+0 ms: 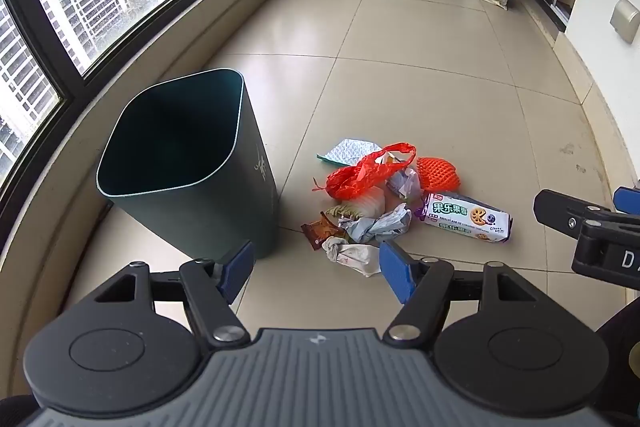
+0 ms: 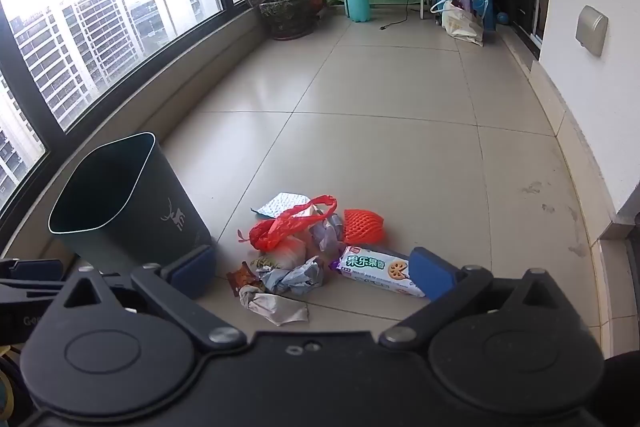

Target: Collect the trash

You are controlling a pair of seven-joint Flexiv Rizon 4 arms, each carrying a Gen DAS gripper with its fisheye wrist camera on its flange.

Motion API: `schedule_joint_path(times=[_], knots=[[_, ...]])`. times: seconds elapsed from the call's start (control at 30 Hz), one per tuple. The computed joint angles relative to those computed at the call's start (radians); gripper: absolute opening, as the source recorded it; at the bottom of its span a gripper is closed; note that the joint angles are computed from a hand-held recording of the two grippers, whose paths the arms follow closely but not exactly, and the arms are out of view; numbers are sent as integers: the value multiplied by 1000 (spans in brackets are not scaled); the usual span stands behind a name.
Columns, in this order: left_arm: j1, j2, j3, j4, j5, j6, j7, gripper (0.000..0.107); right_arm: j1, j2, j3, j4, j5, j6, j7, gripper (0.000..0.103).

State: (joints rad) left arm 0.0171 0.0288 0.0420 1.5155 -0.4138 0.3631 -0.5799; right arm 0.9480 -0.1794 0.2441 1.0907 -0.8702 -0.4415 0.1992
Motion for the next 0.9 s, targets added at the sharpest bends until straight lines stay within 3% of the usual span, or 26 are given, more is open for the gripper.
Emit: schedule_joint_path(times=[0.3,0.37,0.9], knots=[[-7,12,-1,12,3,14,1,69,17,-39,-20,-49,-5,-15,-43,102],[-6,15,2,10,-2,9,6,69,2,-13,-17,-12,8,21,-56,102],[-3,8,2,-2,-13,-2,-6,69,5,-26,-19,-30,26,11,-76,102]])
